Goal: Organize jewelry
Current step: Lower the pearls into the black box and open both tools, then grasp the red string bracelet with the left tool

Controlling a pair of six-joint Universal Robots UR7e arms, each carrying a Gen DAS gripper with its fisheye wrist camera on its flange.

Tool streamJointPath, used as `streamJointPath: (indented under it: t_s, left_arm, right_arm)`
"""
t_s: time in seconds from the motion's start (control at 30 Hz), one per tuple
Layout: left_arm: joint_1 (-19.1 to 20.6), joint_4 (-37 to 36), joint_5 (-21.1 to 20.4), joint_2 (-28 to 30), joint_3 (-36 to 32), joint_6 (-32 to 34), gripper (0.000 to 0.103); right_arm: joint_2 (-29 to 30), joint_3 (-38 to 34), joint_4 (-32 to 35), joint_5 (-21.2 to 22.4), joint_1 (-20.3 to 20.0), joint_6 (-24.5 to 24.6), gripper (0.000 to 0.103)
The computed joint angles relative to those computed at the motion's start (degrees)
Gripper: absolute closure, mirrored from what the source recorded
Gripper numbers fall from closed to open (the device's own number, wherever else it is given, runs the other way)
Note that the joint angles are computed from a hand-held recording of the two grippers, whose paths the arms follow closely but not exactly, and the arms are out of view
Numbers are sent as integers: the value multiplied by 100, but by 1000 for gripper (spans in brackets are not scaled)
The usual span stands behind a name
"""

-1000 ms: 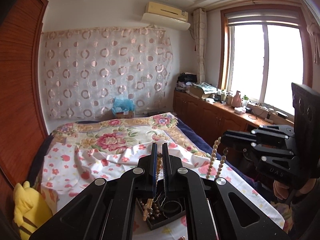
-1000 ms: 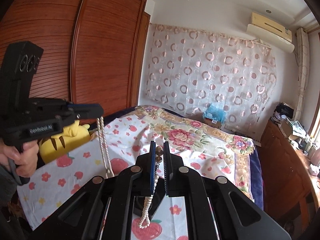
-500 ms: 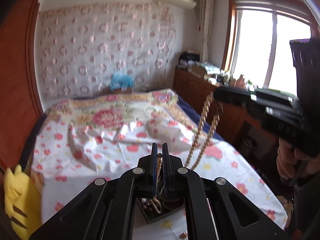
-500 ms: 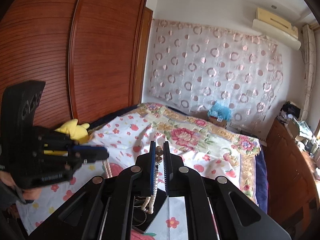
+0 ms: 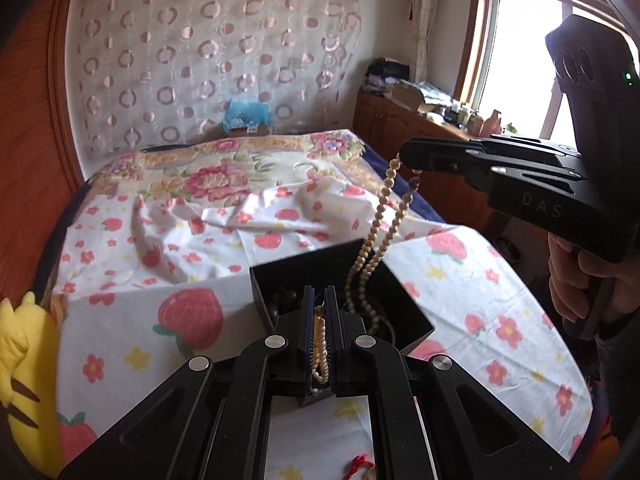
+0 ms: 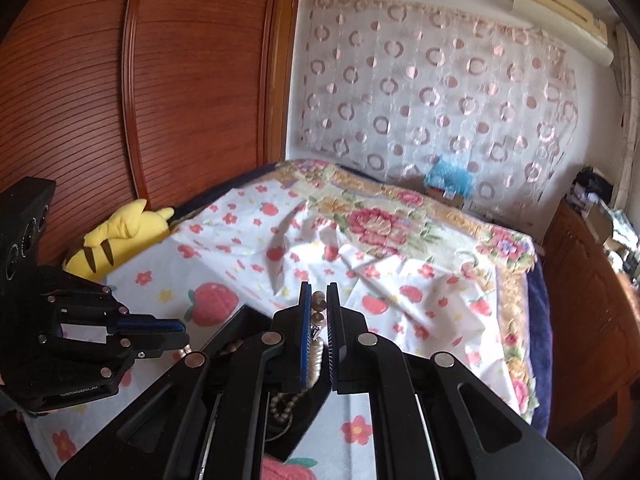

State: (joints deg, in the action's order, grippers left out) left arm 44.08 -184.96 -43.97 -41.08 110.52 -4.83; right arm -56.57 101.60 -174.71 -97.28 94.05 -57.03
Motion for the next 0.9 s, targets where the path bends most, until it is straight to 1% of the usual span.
streamJointPath:
  t_s: [0.1,0.17,0.23,0.37,0.47,0.5,0.53,0.57,0.6,0.73,0.9]
  left_arm:
    - [17,72,61,12,34,-83,98]
    - [24,79,139,11,68,-141,94]
    - [39,56,178,-12,116,-192,85]
    - [40,116,329,-33,187,-299,83]
    - [39,183,380,-102,306,-453,78]
    - [44,193,401,-122,348,-486,78]
    - [45,207,414,-138,385,-519,77]
    - [42,250,434,-164,434,-587,77]
    - [40,276,443,-192,490,-646,76]
    - [3,391,462,-264,730,-878,69]
    - [-24,706,357,-346,1012,-1202,68]
  right_arm:
    - [54,71,74,-75,-50,11,94]
    - [102,107,95,-131,-73,19,94]
    - [138,137,103,-178,-91,42,94]
    - [175,180,95,-207,-127,91,94]
    - [166,218,66,-213,-143,111,93]
    - [152,242,60,-190,-151,106,88]
    - [146,251,37,-173,-158,98,76]
    - [127,286,-30,-158,-173,105,68]
    - [96,325,-69,-129,-191,117,64]
    - [-126,642,-174,20,-279,184,64]
    - [-448,1255,-417,130,-438,137,64]
